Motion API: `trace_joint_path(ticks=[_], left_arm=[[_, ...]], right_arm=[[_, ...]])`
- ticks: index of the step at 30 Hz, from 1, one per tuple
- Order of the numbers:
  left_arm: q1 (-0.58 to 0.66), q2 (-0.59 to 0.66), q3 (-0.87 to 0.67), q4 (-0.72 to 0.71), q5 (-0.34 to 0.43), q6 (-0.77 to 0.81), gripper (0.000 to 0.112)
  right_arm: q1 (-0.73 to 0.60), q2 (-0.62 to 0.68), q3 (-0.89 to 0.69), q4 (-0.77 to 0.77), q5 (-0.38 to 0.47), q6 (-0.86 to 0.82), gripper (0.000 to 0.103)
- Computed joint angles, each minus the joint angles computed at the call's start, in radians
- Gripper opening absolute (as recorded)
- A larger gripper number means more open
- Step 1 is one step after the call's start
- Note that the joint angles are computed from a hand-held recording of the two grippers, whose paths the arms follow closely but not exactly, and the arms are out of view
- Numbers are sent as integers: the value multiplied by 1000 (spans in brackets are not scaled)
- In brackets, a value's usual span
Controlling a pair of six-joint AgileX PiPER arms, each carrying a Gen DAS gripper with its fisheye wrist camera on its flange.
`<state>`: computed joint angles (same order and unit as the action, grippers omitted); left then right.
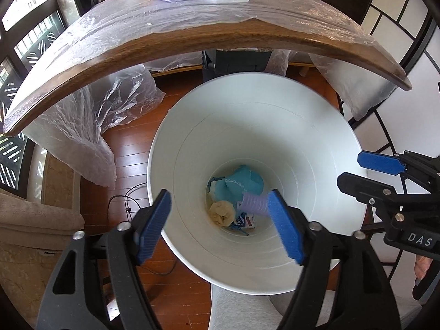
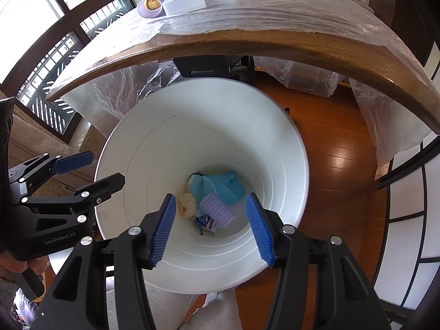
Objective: Collect trash
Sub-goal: 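Open the left tool over the bin while the right tool releases the purple tube, then move both tools over the table toward the purple roller and white case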
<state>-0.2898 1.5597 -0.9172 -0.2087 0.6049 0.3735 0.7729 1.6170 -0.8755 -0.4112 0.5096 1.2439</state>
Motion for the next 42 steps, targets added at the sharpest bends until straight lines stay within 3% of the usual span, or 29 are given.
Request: trace_joint_path(ticks=[1, 4, 6, 9, 12, 17, 24, 28, 32, 36, 42], left_arm=[[-2, -12, 6, 3, -7, -7, 91], [9, -40, 10, -34, -10, 33, 92], [10, -62, 9, -33, -9, 36, 92], [10, -102, -1, -26, -15, 28, 93], [32, -139, -33, -61, -21, 36, 101], [69, -116, -145, -115, -18, 36, 101], [106, 95, -434, -122, 58, 20, 101], [131, 224, -615, -162, 139, 40, 101], [148, 359, -805, -203, 228, 65, 101], [158, 530, -1076, -227, 382, 56, 101], [133, 710, -1360, -195, 528, -6, 101]], right_arm=[[1, -11, 5, -11, -1, 17, 63], [9, -38, -6, -56, 32, 59, 72], [27, -66, -19, -115, 76, 103, 78], [48, -111, -44, -191, 148, 143, 80], [67, -159, -71, -299, 226, 210, 94], [-1, -169, -144, -348, 263, 153, 97], [-168, -28, -382, -281, 269, -21, 97], [-245, 78, -547, -184, 259, -123, 97], [-246, 201, -687, -136, 280, -240, 97], [-216, 333, -821, -115, 354, -345, 97], [-209, 438, -921, -90, 387, -419, 96]])
